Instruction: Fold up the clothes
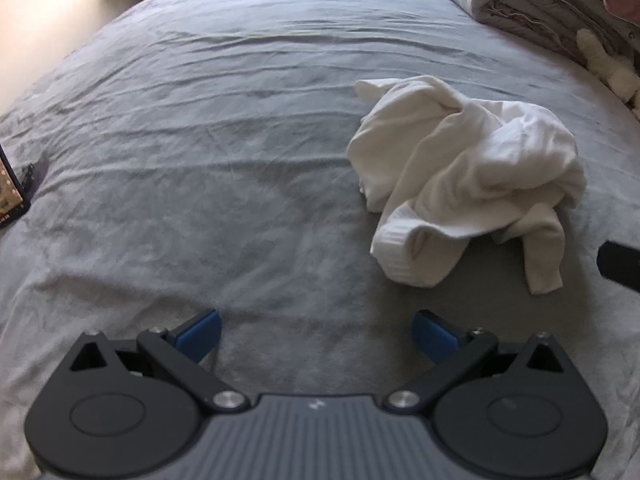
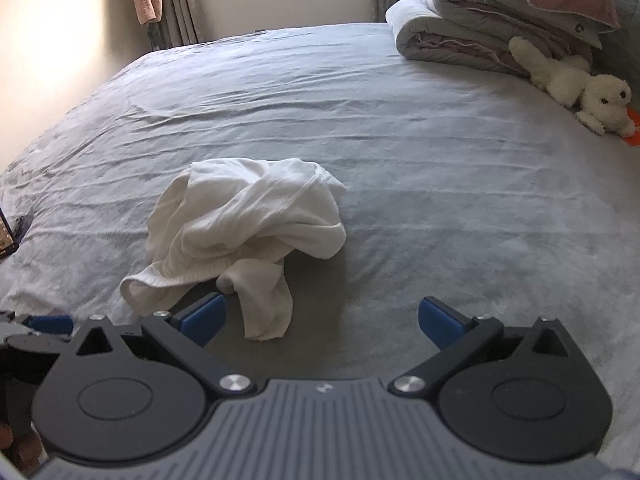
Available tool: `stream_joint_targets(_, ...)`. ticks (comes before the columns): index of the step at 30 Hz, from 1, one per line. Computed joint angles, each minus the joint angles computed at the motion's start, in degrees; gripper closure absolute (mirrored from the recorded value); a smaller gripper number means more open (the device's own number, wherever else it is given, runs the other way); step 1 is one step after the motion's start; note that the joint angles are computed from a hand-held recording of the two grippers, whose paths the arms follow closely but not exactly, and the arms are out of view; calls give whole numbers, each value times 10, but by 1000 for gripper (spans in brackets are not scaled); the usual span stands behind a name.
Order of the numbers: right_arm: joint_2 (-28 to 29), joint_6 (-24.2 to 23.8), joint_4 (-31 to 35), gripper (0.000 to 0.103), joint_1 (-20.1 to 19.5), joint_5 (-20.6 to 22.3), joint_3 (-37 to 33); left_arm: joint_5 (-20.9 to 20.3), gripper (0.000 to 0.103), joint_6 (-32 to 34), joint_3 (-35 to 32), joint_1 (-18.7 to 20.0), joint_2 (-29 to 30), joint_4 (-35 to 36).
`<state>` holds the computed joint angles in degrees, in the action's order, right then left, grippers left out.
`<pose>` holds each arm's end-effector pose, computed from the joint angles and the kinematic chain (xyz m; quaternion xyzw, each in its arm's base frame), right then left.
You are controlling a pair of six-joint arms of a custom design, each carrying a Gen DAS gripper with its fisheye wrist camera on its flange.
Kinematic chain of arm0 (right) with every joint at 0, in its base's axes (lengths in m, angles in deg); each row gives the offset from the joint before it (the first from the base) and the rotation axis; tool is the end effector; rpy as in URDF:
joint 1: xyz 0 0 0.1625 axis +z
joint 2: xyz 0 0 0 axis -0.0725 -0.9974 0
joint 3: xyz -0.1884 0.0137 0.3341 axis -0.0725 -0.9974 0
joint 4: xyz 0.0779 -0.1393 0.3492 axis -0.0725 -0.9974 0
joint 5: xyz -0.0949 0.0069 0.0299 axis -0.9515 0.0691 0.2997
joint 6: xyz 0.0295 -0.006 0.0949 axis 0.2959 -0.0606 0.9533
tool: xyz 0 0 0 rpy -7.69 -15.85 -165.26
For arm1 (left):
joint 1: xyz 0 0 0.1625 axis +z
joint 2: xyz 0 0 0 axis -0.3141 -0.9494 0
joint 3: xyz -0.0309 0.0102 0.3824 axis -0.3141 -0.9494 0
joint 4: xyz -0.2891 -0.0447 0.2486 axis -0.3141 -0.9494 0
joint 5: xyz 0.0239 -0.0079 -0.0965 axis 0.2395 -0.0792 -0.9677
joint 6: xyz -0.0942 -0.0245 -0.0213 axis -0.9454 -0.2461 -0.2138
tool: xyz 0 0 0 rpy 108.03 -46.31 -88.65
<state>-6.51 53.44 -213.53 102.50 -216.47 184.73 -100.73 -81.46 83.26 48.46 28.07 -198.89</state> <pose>0.1241 -0.3564 0.2019 0.0522 -0.8564 0.3916 0.3325 -0.2603 -0.3900 0.0577 0.2024 0.8852 -0.2206 0.3559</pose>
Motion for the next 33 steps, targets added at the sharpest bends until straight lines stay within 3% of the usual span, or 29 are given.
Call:
stream_joint_targets(5, -6, 17, 31, 0, -16, 26, -9, -1, 0, 36, 19, 3, 3, -46)
stream_joint_targets(12, -2, 28, 77, 0, -32, 30, -21, -2, 0, 83, 49, 2, -2, -117)
stream_joint_targets(18, -2, 52, 107, 0, -52, 40, -26, -19, 1, 87, 54, 5, -22, -142)
stream_joint_targets(22, 19, 40, 79, 2, -51, 31, -26, -25, 10, 104, 57, 6, -18, -200)
stream_joint_targets(25, 42, 7, 12, 24, -45, 32, -19, -29, 23, 113, 55, 7, -6, -236)
stream_joint_targets(30, 44, -18, -16, 55, -53, 66, -6, -48, 57, 116, 46, 14, 15, -273)
stream_joint_targets(31, 45, -22, -19, 66, -53, 68, -6, -50, 68, 117, 45, 15, 19, -278)
stream_joint_targets(32, 41, -23, -18, 85, -55, 72, -4, -48, 82, 119, 45, 14, 23, -288)
stream_joint_targets(33, 33, -18, -10, 96, -59, 80, -2, -44, 90, 121, 48, 12, 26, -302)
